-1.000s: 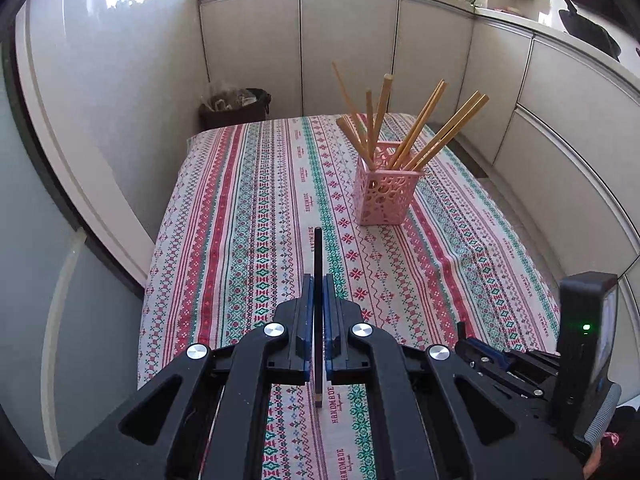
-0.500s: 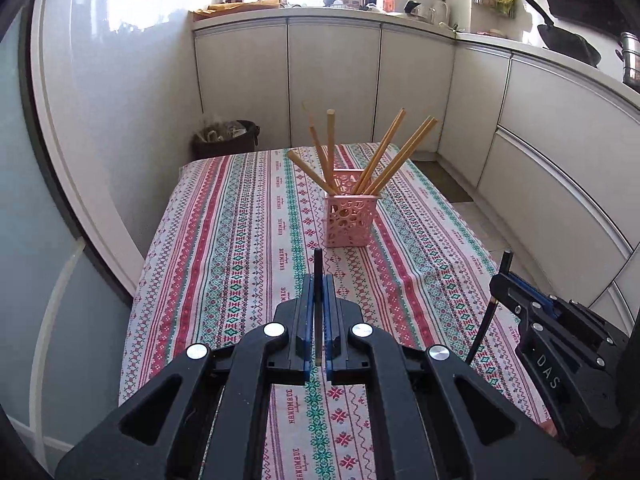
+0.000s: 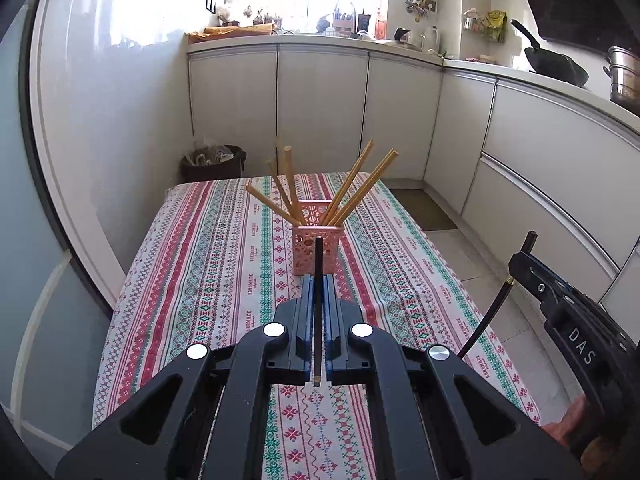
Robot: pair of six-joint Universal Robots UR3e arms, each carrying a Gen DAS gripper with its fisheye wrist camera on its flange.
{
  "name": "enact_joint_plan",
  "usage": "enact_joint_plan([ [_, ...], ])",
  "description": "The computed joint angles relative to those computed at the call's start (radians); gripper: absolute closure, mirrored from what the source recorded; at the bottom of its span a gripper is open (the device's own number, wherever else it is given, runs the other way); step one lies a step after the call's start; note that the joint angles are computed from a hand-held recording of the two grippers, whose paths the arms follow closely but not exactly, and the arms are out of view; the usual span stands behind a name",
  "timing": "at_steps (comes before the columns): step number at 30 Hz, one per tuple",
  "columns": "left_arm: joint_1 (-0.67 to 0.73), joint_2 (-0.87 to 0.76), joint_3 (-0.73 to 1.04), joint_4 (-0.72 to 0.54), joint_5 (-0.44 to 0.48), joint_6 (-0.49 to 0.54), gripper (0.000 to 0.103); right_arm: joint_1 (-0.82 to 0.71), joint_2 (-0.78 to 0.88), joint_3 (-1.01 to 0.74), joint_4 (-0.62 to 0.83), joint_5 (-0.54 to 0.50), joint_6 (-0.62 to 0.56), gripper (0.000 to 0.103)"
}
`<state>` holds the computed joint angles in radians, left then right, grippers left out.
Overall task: Organize utensils
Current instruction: 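Carry both black chopsticks upright over the pink holder, then lower the black chopsticks into the pink holder and open both tools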
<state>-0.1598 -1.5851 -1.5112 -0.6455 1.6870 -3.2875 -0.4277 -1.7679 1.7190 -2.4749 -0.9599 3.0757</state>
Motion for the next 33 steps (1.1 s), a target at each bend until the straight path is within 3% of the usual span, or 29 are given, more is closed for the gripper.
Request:
enact_joint_plan([
  [17, 0.008, -0.102, 0.177, 0.06, 0.019, -0.024, 0.1, 0.006, 0.15, -0.179, -0.109, 0.032, 0.099, 0.096],
  [25, 0.071, -0.227, 0.507, -0.033, -0.04, 0.008, 0.1, 0.052, 0.303, -0.417, -0.123, 0.05, 0.183, 0.096],
  [33, 0.091, -0.466, 0.919, -0.133, -0.094, 0.014, 0.1, 0.134, 0.54, -0.787, -0.153, 0.016, 0.314, 0.096],
])
